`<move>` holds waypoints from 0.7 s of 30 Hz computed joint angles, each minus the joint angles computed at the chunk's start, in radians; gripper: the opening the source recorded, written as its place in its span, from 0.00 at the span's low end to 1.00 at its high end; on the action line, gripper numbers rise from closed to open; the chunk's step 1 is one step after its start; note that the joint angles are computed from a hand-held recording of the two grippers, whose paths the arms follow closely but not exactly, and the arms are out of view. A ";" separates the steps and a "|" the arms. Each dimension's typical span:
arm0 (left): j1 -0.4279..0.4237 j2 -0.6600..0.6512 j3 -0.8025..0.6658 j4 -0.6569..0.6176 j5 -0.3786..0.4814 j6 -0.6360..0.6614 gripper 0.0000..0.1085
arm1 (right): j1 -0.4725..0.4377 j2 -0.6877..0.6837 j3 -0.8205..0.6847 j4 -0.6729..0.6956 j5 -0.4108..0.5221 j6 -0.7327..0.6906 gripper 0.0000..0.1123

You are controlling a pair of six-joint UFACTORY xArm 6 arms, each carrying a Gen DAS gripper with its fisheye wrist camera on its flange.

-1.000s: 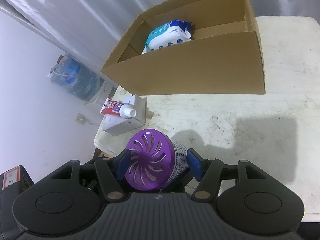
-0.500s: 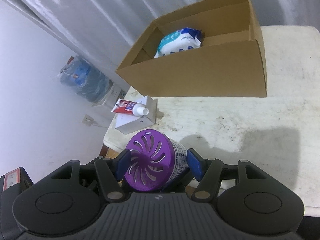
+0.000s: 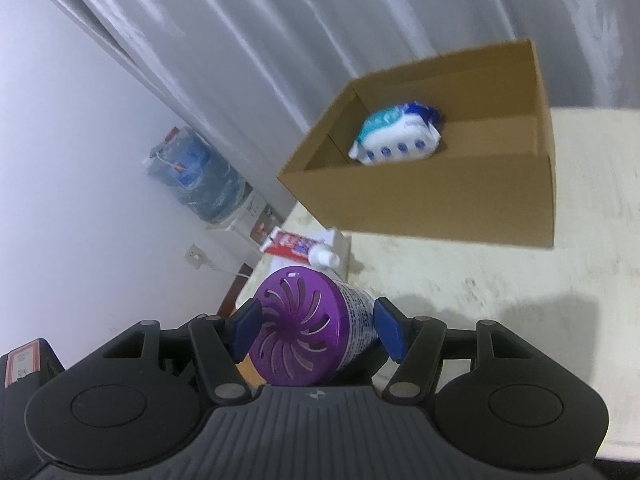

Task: Organize objects
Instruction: 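Carry the purple canister with the right tool over the cardboard box, then lower the canister into the box and open the right tool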

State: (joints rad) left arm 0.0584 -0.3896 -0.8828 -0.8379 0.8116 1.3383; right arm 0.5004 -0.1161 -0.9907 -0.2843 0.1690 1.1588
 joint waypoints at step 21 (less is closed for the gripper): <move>-0.135 0.632 -0.765 0.249 0.071 -0.269 0.60 | -0.173 0.437 -0.735 0.515 0.353 -0.654 0.59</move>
State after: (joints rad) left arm -0.0771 0.2421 -1.6478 -0.5891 0.8825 1.0691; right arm 0.3275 0.3204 -1.7254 0.2303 0.5223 0.5052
